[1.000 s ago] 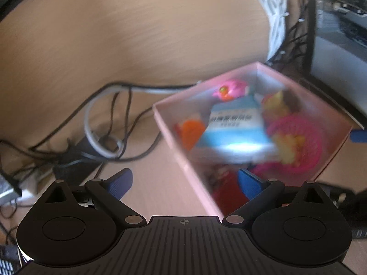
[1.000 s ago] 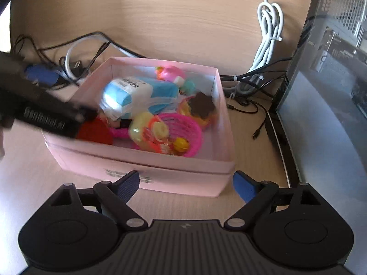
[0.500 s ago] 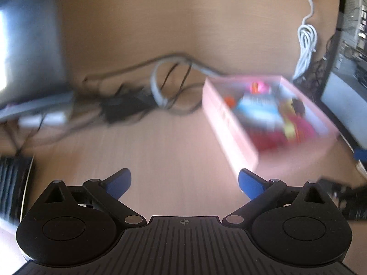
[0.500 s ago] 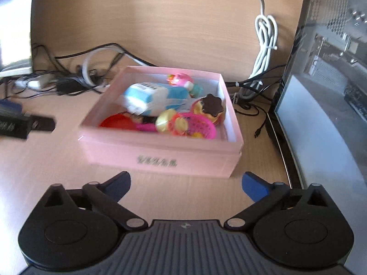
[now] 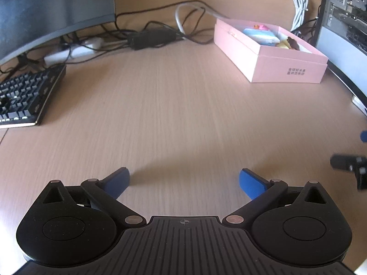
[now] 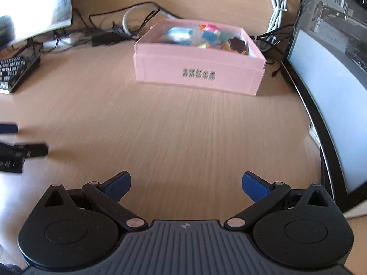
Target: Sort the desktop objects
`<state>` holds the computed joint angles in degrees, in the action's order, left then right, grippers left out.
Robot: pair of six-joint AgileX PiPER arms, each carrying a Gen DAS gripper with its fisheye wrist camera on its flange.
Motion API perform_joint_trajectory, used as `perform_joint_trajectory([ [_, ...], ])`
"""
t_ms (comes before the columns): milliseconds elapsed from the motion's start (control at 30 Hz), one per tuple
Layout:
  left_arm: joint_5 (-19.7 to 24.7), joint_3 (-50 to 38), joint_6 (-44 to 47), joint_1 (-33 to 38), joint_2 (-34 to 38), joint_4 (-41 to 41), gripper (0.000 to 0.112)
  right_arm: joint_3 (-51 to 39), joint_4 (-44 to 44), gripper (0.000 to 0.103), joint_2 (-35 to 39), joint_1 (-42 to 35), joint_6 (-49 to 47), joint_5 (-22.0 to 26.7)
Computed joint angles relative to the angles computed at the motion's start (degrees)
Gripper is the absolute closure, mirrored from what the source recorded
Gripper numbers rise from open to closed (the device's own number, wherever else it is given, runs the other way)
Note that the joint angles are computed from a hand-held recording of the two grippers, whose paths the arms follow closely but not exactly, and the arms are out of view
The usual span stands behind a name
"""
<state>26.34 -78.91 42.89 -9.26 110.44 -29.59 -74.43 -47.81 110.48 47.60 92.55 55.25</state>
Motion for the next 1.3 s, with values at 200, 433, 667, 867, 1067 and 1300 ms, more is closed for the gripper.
perform_joint_trajectory([
  [200, -9.8, 4.4, 2.7, -3.1, -0.3, -6.4, 0.009, 2.8, -0.5, 0.0, -1.2, 1.5, 3.0, -0.3],
  [433, -12.7, 1.6, -19.3, -7.0, 1.8, 11.3, 0.009, 12.1, -8.0, 0.0, -5.7, -2.0, 6.7, -10.9],
  [667, -12.6, -1.1, -19.8, -8.1, 3.9, 11.3, 0.009, 18.3, -29.0, 0.0, -6.0, -8.9, 14.9, -23.3],
  [867, -13.3, -0.9, -22.2, -8.4, 3.9, 13.4, 0.009, 19.3, -38.7, 0.0, -5.3, -11.3, 20.7, -26.5],
  [1067, -12.9, -1.7, -22.7, -8.5, 4.4, 13.6, 0.009, 19.4, -39.0, 0.0, -5.5, -11.6, 20.6, -27.1],
  [1300, -12.1, -2.9, -17.5, -8.0, 5.2, 9.4, 0.009, 19.7, -39.7, 0.0, -5.6, -11.7, 21.1, -27.5],
])
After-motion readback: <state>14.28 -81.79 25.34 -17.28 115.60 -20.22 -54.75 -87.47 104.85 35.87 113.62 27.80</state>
